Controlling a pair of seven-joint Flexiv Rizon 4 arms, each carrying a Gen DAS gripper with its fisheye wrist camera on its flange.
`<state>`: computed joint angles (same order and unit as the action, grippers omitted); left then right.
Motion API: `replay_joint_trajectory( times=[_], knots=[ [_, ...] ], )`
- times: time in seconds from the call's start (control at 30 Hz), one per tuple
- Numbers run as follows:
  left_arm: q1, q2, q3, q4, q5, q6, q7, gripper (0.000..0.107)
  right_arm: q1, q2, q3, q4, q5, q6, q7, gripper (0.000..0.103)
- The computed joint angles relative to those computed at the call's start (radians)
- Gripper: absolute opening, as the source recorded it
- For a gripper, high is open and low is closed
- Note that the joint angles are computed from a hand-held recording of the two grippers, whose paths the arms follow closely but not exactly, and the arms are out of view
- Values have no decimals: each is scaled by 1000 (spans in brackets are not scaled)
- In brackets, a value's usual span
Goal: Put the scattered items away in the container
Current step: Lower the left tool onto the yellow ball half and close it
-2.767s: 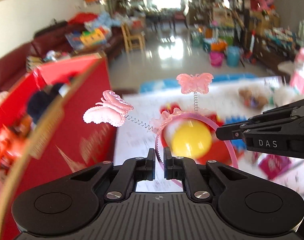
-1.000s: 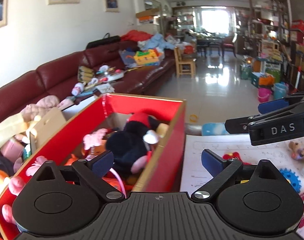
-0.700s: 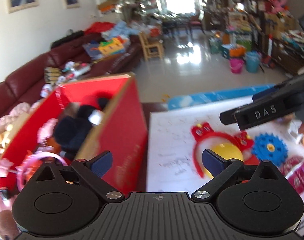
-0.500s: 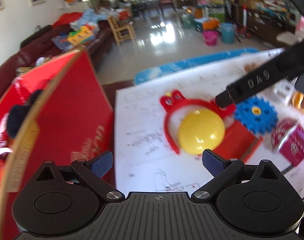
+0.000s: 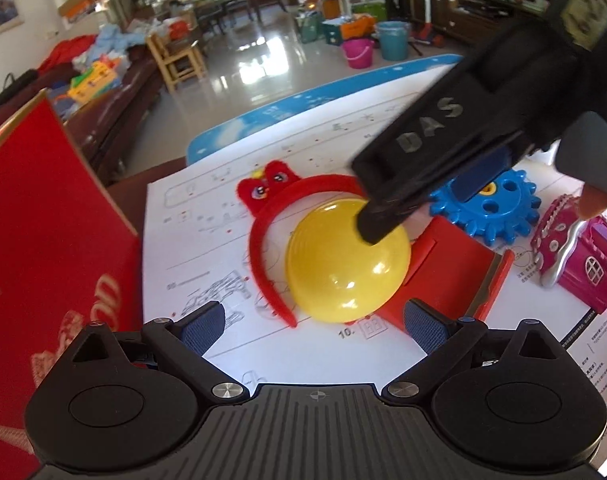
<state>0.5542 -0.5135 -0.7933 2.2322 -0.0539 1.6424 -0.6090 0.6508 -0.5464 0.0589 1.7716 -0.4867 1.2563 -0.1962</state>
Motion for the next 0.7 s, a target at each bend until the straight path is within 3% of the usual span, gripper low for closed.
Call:
replay_joint_trajectory(
  times=[0.3, 0.7],
  knots=[
    [-108, -62, 82, -79, -23, -39, 65, 101, -46, -61, 60, -55, 118, 24, -70, 90],
    [-146, -99, 98, -120, -80, -77, 135, 101, -50, -87, 68, -68, 212, 101, -93, 90]
  ],
)
